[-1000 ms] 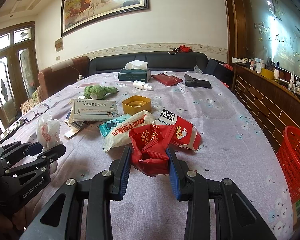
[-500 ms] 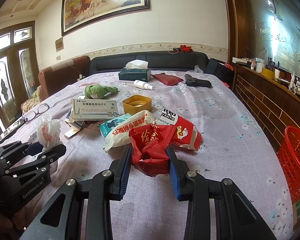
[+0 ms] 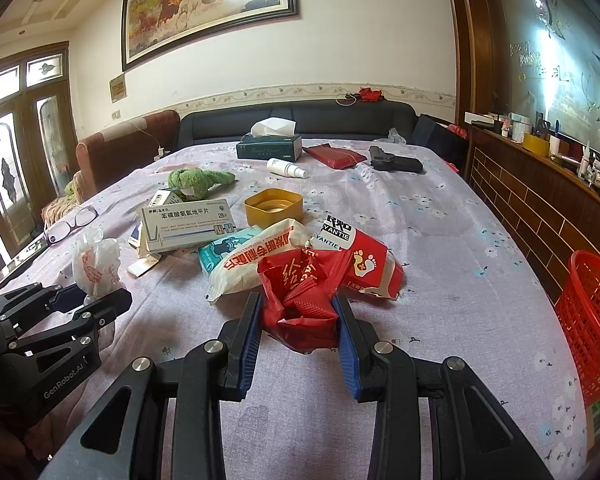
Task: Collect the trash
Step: 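Grasp the red snack wrapper with the right gripper while the left gripper holds the bag, then carry bag and red wrapper to the red wastebasket and open both grippers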
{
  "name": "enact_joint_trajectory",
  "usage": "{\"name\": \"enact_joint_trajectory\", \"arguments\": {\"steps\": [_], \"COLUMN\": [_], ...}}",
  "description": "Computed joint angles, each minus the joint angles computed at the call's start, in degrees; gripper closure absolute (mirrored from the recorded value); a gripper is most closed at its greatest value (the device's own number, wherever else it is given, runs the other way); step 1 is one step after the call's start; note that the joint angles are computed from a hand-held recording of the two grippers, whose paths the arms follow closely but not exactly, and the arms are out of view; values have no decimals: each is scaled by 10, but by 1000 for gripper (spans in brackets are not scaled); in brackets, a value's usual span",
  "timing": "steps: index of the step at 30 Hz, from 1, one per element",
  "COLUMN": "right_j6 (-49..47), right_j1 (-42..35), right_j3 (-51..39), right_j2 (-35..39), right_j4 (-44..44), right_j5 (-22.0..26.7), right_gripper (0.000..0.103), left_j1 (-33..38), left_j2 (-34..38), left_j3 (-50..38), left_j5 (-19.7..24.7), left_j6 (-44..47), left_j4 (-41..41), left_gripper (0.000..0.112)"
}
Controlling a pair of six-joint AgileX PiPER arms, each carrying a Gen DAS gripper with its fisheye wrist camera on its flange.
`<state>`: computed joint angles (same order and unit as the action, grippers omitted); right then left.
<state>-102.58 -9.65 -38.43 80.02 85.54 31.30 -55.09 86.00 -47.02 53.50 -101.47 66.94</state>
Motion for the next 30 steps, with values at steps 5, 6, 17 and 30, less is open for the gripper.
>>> {"name": "enact_joint_trajectory", "arguments": {"steps": [5,6,17,30], "right_j6": [-1,-2,96,189], "right_j1": [-1,0,-72,-359], "right_j3": [-1,0,-33,-180], "right_j2": [1,1,13,83], "right_j4": [0,2,-100,-144], "right_j5": [2,2,118,310], "right_gripper": [65,65,65,65], "left_j1": [1,0,10,-5], "left_j2": [-16,-17,-28,151], "left_j3": [16,18,-24,-370], "left_j5": [-20,-24,-81,-105], "left_j6": [-12,-13,71,405], "left_j4": [16,20,-50,-271], "left_gripper": [82,82,82,82]}}
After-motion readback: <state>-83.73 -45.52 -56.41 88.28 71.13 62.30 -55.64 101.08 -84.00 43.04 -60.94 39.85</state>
